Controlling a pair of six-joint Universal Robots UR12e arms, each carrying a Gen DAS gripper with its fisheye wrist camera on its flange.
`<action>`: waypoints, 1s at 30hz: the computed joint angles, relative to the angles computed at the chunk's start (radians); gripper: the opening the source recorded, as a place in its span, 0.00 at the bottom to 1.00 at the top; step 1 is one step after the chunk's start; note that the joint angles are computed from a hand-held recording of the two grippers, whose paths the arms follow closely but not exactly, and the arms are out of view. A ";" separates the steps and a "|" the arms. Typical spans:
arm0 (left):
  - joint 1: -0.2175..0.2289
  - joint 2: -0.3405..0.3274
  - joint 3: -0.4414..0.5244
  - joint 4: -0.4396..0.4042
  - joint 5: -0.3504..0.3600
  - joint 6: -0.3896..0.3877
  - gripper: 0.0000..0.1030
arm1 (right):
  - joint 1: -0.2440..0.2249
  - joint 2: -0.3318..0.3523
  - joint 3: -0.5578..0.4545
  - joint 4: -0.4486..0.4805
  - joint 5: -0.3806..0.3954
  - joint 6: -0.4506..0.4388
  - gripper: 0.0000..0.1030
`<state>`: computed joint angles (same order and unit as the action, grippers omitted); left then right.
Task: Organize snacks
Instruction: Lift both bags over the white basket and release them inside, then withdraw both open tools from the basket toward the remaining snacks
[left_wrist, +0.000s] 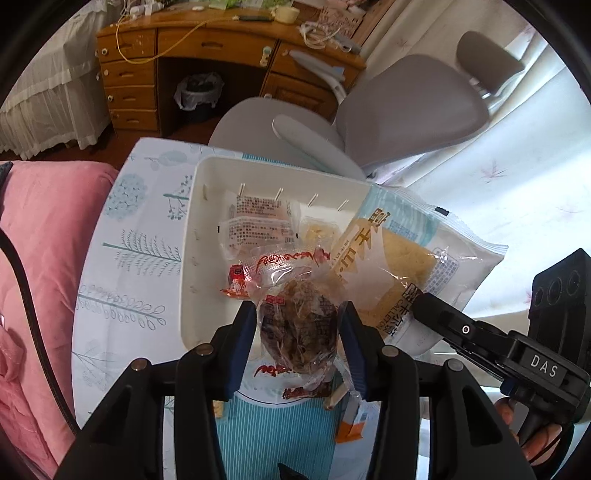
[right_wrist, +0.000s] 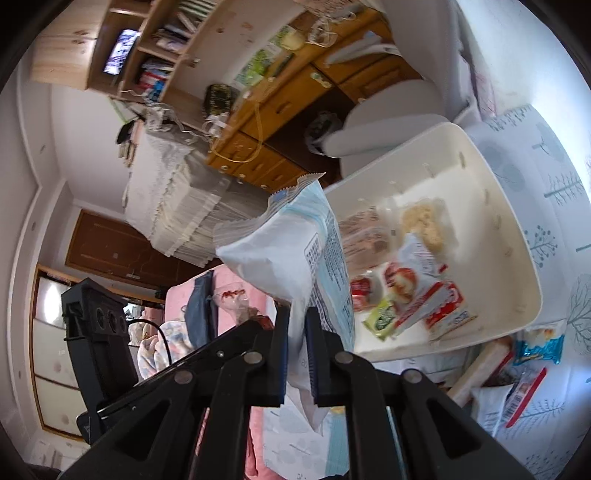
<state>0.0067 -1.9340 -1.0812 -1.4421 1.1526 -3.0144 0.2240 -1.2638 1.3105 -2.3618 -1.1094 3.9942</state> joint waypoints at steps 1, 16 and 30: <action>-0.006 -0.007 0.006 -0.004 0.010 -0.005 0.44 | -0.005 0.001 0.002 0.013 0.004 -0.005 0.09; -0.041 -0.016 0.021 -0.015 0.104 -0.039 0.75 | -0.032 -0.029 0.071 0.025 -0.004 -0.019 0.51; -0.009 0.089 -0.080 -0.035 0.047 0.043 0.76 | 0.002 -0.104 0.116 0.047 -0.110 0.044 0.69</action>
